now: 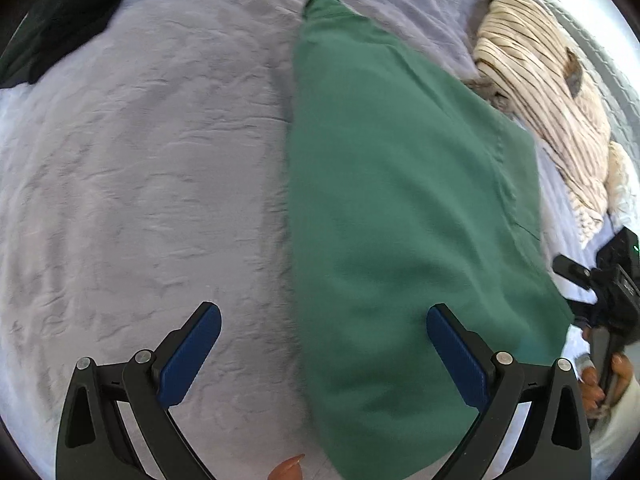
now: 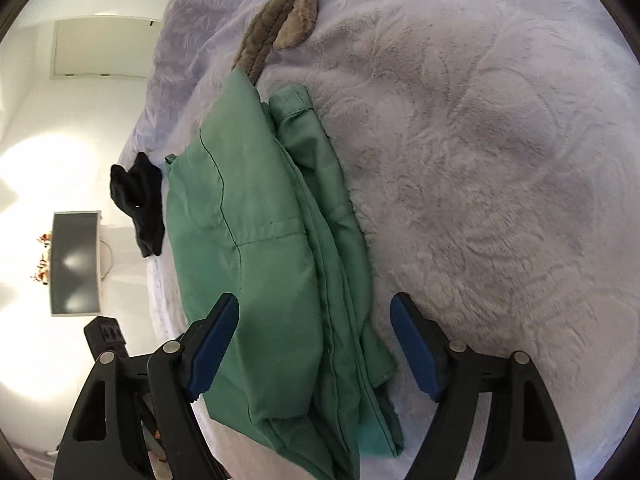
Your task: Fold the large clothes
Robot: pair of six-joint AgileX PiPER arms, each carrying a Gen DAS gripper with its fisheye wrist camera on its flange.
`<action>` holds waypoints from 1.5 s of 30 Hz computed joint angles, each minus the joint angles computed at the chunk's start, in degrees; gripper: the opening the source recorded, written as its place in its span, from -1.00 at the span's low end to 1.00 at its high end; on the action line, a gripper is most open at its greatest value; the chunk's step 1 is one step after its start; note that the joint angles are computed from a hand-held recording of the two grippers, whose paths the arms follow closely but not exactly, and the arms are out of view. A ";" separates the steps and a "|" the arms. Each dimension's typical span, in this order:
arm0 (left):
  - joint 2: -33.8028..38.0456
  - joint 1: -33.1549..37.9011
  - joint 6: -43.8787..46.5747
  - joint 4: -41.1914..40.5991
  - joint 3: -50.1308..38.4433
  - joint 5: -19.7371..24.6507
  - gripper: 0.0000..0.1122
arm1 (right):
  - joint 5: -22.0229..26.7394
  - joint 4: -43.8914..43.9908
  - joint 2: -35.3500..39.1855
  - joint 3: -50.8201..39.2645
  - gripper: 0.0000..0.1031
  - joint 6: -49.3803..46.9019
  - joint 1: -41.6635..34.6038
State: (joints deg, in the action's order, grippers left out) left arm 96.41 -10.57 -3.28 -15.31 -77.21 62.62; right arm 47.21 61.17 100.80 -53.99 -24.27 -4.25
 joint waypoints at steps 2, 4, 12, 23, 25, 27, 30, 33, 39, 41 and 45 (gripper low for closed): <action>1.45 0.17 1.13 -1.95 -0.61 0.39 0.84 | 1.23 1.00 1.84 -1.78 0.57 -1.99 -0.44; 2.91 0.77 1.21 -3.55 -1.05 0.59 0.84 | 1.60 0.94 3.91 -3.98 0.57 -2.04 -0.65; 7.52 4.40 5.82 -13.51 -1.83 1.30 0.84 | 6.01 4.75 13.60 -13.31 0.57 -4.13 -1.07; 11.52 1.88 9.63 -17.72 -2.97 0.86 0.84 | 7.66 7.03 19.71 -20.03 0.65 -5.23 0.72; 11.08 2.05 9.59 -17.92 -2.93 1.29 0.83 | 7.46 6.10 19.58 -20.17 0.45 -4.08 0.88; 9.03 1.98 9.33 -16.98 -1.34 0.08 0.63 | 6.55 4.40 18.81 -19.76 -0.09 -3.05 1.12; 7.48 1.64 9.53 -16.92 -0.63 -1.37 0.39 | 6.80 9.10 17.12 -16.84 -0.47 -6.98 0.59; 5.63 2.78 11.27 -18.32 0.15 -0.97 0.17 | 8.70 12.56 16.30 -15.70 -0.54 -9.37 -0.04; 1.67 5.34 14.07 -20.52 -0.14 2.01 0.01 | 12.94 20.63 14.25 -11.83 -0.55 -12.74 -1.05; 0.14 6.16 14.92 -20.92 0.26 2.93 0.01 | 13.27 22.34 13.48 -10.86 -0.55 -12.79 -0.64; -3.03 7.66 16.08 -21.67 1.46 5.22 0.01 | 13.96 24.23 11.00 -8.71 -0.55 -12.22 0.23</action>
